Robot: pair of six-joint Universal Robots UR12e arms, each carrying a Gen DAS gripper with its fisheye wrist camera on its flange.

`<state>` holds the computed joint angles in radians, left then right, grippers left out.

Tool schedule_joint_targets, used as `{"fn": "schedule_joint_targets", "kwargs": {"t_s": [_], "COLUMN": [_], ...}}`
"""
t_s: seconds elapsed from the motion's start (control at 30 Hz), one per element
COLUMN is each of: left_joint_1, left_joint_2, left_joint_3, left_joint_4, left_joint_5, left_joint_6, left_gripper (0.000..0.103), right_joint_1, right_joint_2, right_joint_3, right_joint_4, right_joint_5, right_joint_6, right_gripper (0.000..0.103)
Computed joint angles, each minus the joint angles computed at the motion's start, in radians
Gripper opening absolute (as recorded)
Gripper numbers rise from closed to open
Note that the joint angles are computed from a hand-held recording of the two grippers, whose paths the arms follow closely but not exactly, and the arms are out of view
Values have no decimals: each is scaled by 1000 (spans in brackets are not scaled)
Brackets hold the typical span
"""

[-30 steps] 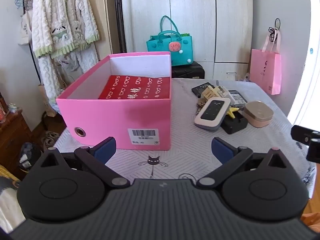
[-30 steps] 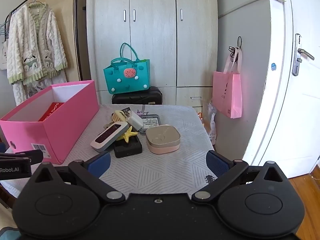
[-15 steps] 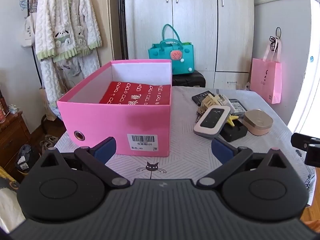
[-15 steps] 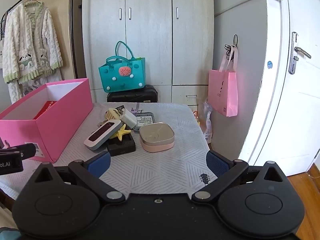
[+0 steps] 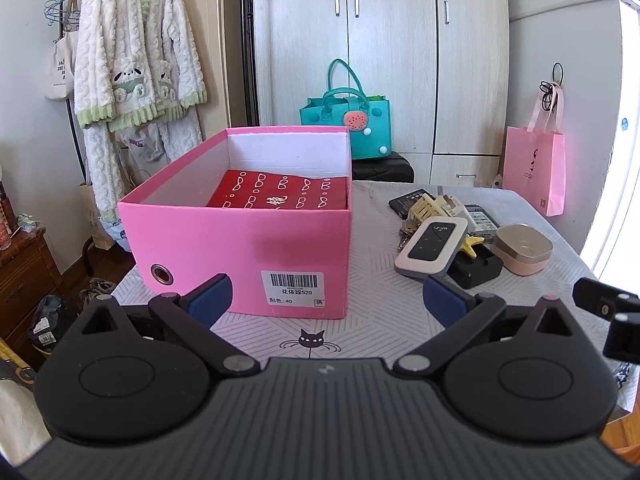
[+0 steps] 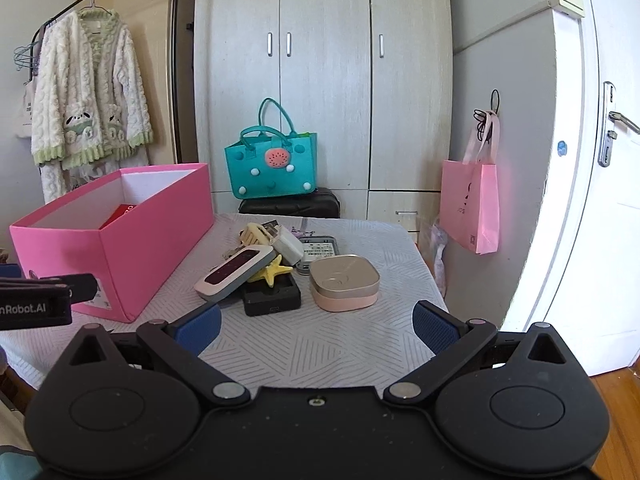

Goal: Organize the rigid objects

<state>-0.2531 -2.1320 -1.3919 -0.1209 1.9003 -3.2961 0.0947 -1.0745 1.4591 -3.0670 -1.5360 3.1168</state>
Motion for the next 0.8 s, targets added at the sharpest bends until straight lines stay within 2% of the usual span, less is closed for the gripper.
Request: {"fn": "schedule_joint_targets", "kwargs": {"t_s": [0.13, 0.5, 0.67, 0.8], "left_joint_1": [0, 2, 2, 6], "left_joint_2": [-1, -2, -14, -11], "left_joint_3": [-1, -5, 6, 1], "left_joint_4": [4, 7, 0, 9], "left_joint_5": [4, -2, 26, 8], "left_joint_6": [1, 7, 20, 15], "left_gripper": [103, 103, 103, 103], "right_joint_1": [4, 5, 7, 8], "right_joint_2": [4, 8, 9, 9], "right_joint_3": [5, -1, 0, 0], "right_joint_4": [-24, -10, -13, -14], "right_joint_5": [-12, -10, -19, -22], "right_joint_6": [-18, -24, -31, -33], "right_gripper": [103, 103, 103, 103]}}
